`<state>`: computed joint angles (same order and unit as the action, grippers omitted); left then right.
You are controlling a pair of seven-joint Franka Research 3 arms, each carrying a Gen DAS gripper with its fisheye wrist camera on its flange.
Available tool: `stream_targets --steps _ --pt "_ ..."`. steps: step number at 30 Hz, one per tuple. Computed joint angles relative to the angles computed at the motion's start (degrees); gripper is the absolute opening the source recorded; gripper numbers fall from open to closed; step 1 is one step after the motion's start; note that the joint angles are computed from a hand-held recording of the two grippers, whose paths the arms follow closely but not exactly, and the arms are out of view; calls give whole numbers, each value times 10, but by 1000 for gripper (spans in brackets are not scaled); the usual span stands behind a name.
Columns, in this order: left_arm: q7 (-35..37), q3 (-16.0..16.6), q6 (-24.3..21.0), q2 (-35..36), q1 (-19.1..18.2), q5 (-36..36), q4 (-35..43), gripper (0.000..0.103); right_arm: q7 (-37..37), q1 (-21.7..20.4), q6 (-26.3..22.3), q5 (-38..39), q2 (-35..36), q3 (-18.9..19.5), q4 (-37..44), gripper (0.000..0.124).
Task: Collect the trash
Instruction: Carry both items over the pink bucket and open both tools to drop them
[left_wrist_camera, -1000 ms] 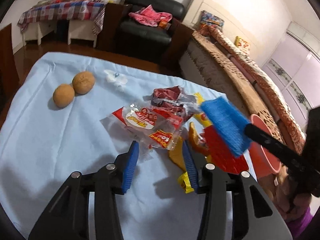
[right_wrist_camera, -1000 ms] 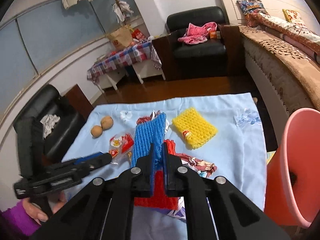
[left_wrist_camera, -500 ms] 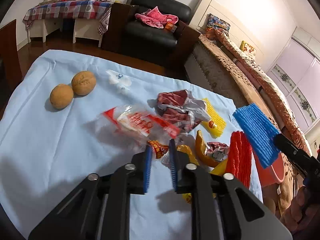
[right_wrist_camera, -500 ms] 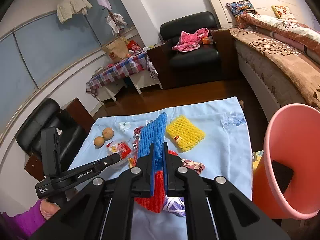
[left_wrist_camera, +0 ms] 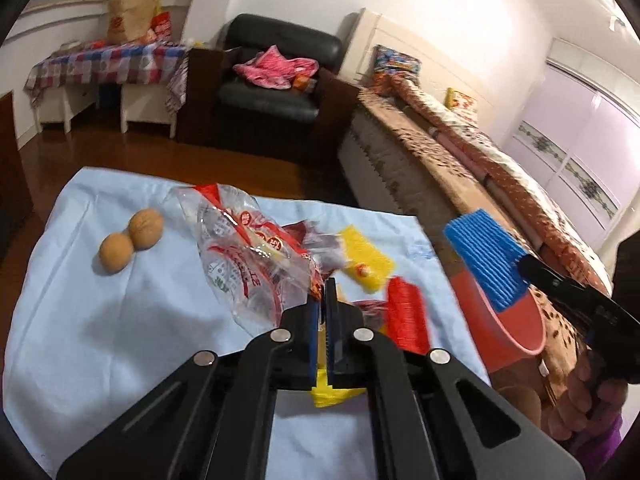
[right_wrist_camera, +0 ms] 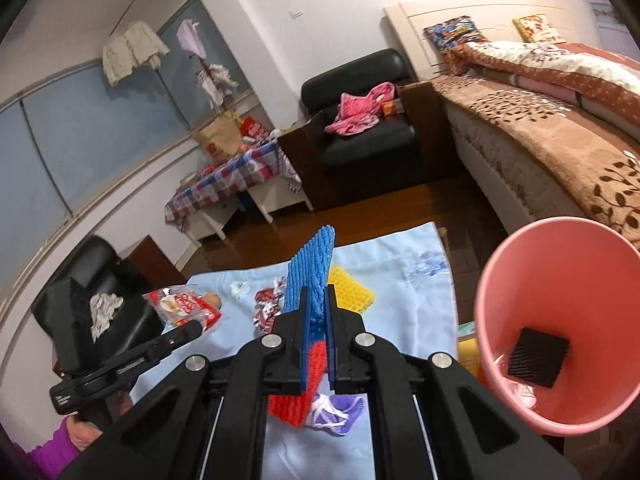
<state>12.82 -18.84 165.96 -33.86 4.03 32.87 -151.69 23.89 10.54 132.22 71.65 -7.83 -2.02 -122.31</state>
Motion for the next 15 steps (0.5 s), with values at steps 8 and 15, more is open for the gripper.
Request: stream_targets --steps 8,15 --pt "27 -18 12 64 -17 22 70 2 -1 -23 28 15 -7 -19 -12 6" --pt "56 -16 28 156 -47 43 150 2 -5 -47 71 21 -4 -30 -17 6"
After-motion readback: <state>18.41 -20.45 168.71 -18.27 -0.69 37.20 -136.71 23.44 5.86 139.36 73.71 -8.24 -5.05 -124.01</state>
